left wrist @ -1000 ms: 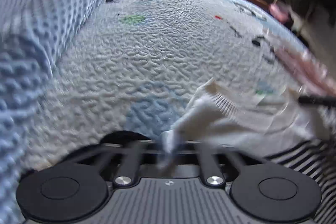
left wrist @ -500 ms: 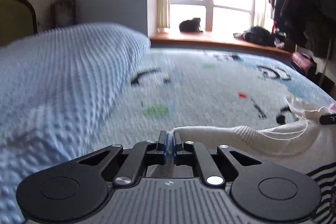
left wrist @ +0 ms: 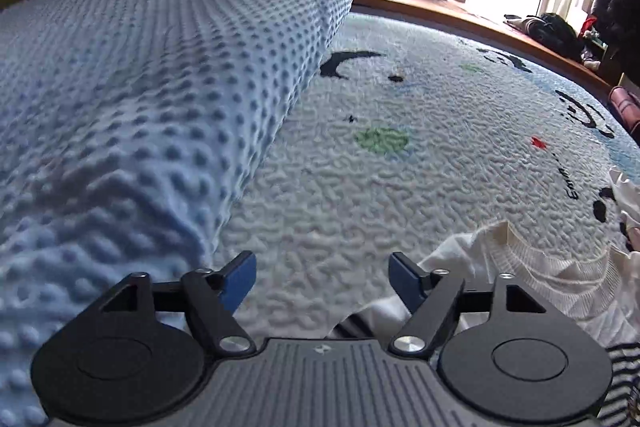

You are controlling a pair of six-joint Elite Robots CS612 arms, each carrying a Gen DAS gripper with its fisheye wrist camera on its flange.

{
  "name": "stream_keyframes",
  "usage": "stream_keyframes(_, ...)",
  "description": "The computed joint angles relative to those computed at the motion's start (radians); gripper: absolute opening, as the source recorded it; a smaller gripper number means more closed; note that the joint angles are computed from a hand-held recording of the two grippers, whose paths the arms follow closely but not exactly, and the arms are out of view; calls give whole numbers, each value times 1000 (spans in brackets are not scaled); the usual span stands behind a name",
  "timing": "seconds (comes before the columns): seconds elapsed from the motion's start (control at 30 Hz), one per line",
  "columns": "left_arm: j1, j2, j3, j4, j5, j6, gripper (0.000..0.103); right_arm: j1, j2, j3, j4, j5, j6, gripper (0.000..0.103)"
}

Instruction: Fold clothes

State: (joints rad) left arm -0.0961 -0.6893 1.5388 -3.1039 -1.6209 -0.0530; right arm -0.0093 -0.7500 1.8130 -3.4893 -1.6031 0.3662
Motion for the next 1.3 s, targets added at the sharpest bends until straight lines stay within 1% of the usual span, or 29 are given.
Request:
stream_keyframes(0.03, 16, -15, 7, 54, -29, 11, 78, -11, -18, 32, 16, 11, -2, 43)
stream_keyframes(0.1, 39, -41, 33, 134, -56, 30, 76, -30, -47, 86, 54, 32, 8, 44)
stream_keyframes(0.17, 54, -62, 67, 164, -70, 43, 75, -41, -59, 122, 77, 54, 33, 44)
stream_keyframes(0.2, 57, -71, 87, 162, -70, 58, 75, -47, -65, 139, 89, 66, 44, 43)
stream_keyframes(0.27, 57, -83, 122, 141, -53, 85, 75, -43, -71, 170, 89, 43, 74, 44)
stream_keyframes(0.3, 55, -88, 134, 140, -44, 83, 75, -43, -72, 185, 80, 44, 109, 44)
stream_keyframes(0.37, 52, -93, 149, 151, -48, 58, 76, -52, -70, 215, 44, 96, 209, 43)
stream_keyframes(0.4, 49, -93, 152, 164, -47, 50, 77, -54, -68, 226, 33, 124, 239, 42)
stream_keyframes(0.43, 46, -94, 154, 177, -46, 43, 77, -52, -67, 231, 39, 146, 233, 39)
stream_keyframes(0.47, 42, -94, 157, 180, -40, 40, 79, -45, -65, 232, 42, 149, 200, 38)
stream_keyframes(0.5, 37, -94, 161, 172, -27, 42, 80, -36, -65, 228, 50, 135, 164, 37)
stream_keyframes(0.53, 33, -93, 166, 163, -13, 45, 82, -27, -67, 222, 64, 117, 133, 16)
stream_keyframes(0.57, 29, -92, 170, 155, 0, 47, 82, -18, -69, 217, 78, 99, 101, 4)
stream_keyframes(0.67, 20, -89, 173, 143, 25, 45, 83, -5, -79, 213, 53, 16, 91, 4)
stream_keyframes(0.8, 18, -87, 170, 144, 32, 46, 83, -15, -106, 217, 43, -122, 49, 4)
stream_keyframes(0.87, 17, -85, 171, 136, 37, 48, 84, -23, -108, 217, 39, -170, 32, 4)
stream_keyframes(0.9, 16, -85, 173, 130, 40, 50, 84, -28, -106, 216, 39, -180, 25, 4)
stream_keyframes(0.97, 13, -81, 176, 114, 45, 49, 85, -26, -91, 202, 58, -209, -6, 5)
stream_keyframes(1.03, 12, -80, 179, 102, 50, 49, 86, -18, -76, 183, 119, -224, -20, 6)
stream_keyframes(1.07, 11, -80, 179, 101, 52, 50, 86, -10, -66, 174, 147, -247, -27, 8)
stream_keyframes(1.1, 11, -80, 179, 103, 52, 51, 86, -2, -58, 169, 159, -273, -27, 11)
stream_keyframes(1.17, 13, -81, 174, 117, 45, 51, 86, 4, -53, 171, 162, -307, -3, 39)
stream_keyframes(1.23, 16, -83, 170, 130, 39, 55, 86, 1, -59, 187, 153, -329, 47, 45)
stream_keyframes(1.3, 18, -83, 167, 136, 33, 57, 86, -6, -75, 212, 139, -350, 108, 45)
